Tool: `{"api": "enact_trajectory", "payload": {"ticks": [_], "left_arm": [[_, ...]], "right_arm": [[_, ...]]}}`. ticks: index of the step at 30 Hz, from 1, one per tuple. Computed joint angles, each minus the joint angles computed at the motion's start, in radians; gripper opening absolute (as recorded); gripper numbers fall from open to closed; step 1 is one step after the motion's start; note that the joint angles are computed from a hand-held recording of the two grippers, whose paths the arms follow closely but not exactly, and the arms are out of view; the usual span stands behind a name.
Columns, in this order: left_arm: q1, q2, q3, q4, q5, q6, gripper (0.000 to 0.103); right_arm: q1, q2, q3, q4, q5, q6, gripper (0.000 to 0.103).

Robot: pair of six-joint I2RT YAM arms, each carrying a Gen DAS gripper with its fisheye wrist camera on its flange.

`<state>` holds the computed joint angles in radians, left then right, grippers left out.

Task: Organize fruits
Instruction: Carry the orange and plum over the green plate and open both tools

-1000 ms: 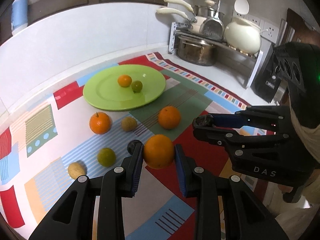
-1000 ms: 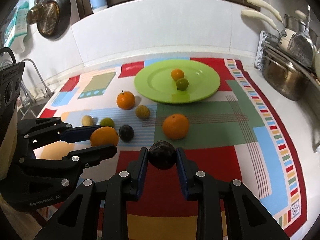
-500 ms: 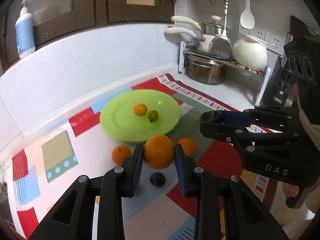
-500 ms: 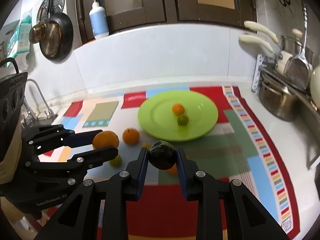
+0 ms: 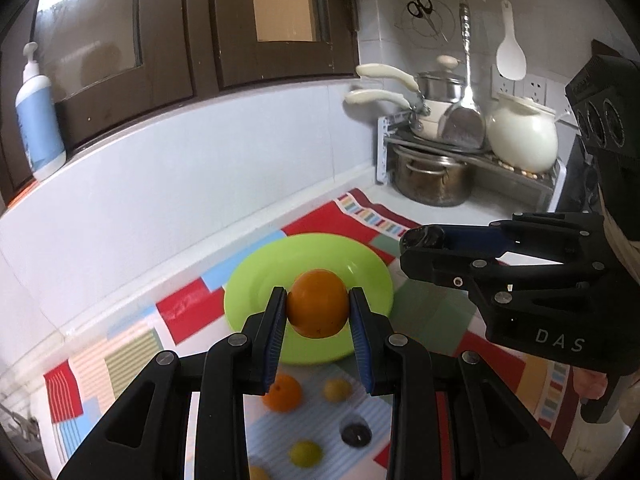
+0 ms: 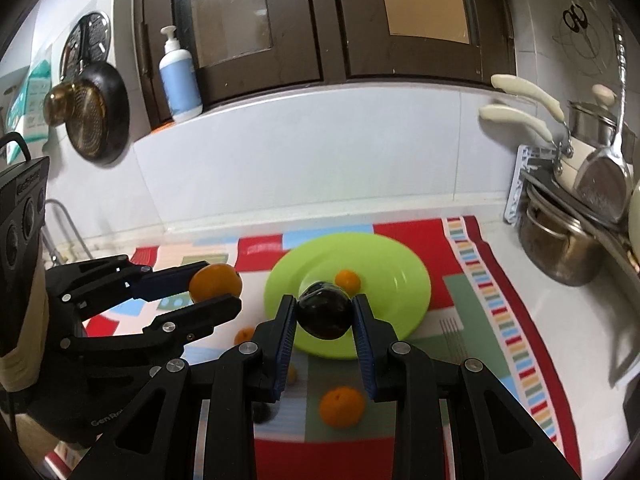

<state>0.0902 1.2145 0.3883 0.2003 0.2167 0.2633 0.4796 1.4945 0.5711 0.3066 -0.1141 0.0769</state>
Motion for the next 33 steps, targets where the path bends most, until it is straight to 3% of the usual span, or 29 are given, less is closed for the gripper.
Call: {"api": "enact_trajectory", "payload": {"ticks": [17, 33], "left_arm": [[0.033, 0.389, 0.319, -0.007, 0.012, 0.017, 0.031], [0.035, 0.817, 0.715, -0.189, 0.011, 0.002, 0.031]], "right_arm": [[-0.049, 0.294, 0.356, -0.134, -0.023, -0.038, 0.029], [-0.083, 0.65, 0.714, -0.286, -0.036, -0.025, 0.029]]}}
